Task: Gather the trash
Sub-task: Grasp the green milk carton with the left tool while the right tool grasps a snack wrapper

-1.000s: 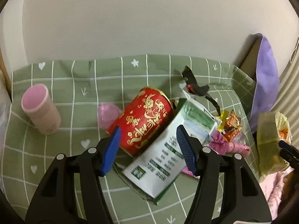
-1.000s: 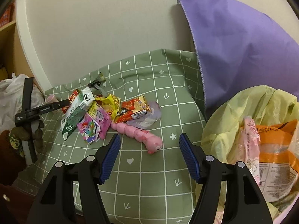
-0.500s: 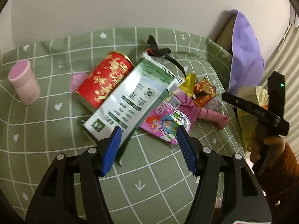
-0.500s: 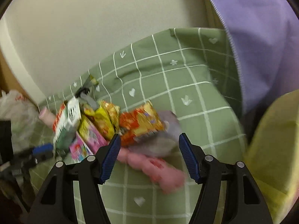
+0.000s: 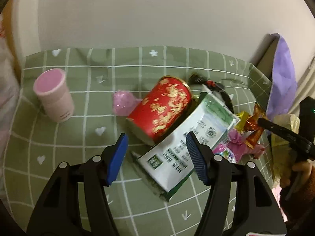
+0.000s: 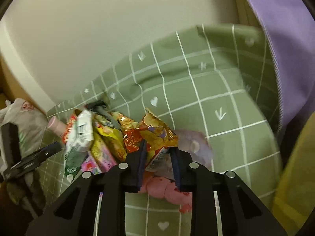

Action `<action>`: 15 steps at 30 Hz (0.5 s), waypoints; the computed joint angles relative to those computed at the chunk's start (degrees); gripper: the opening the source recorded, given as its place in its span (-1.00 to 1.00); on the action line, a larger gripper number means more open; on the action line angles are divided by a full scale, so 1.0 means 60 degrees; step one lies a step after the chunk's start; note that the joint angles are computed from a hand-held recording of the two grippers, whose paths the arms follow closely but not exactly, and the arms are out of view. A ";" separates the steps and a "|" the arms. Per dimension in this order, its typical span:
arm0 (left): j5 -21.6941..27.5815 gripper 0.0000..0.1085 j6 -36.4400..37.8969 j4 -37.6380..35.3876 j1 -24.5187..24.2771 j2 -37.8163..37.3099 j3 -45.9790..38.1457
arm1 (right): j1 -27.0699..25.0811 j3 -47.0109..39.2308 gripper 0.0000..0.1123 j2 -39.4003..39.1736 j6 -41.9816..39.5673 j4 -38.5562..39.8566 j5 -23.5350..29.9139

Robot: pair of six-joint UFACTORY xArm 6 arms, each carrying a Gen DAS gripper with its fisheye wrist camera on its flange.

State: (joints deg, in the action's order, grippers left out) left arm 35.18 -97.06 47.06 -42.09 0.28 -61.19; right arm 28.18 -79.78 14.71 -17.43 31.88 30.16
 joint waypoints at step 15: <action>-0.0196 0.10 0.3707 -0.2166 -0.0855 0.1392 -0.1709 | -0.0231 0.2247 -0.58 -0.2336 0.0006 -0.0904 -0.0942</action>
State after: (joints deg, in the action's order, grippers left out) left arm 34.01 -74.82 34.07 -47.22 8.63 -71.45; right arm 26.80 -66.30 0.70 -17.39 26.46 24.51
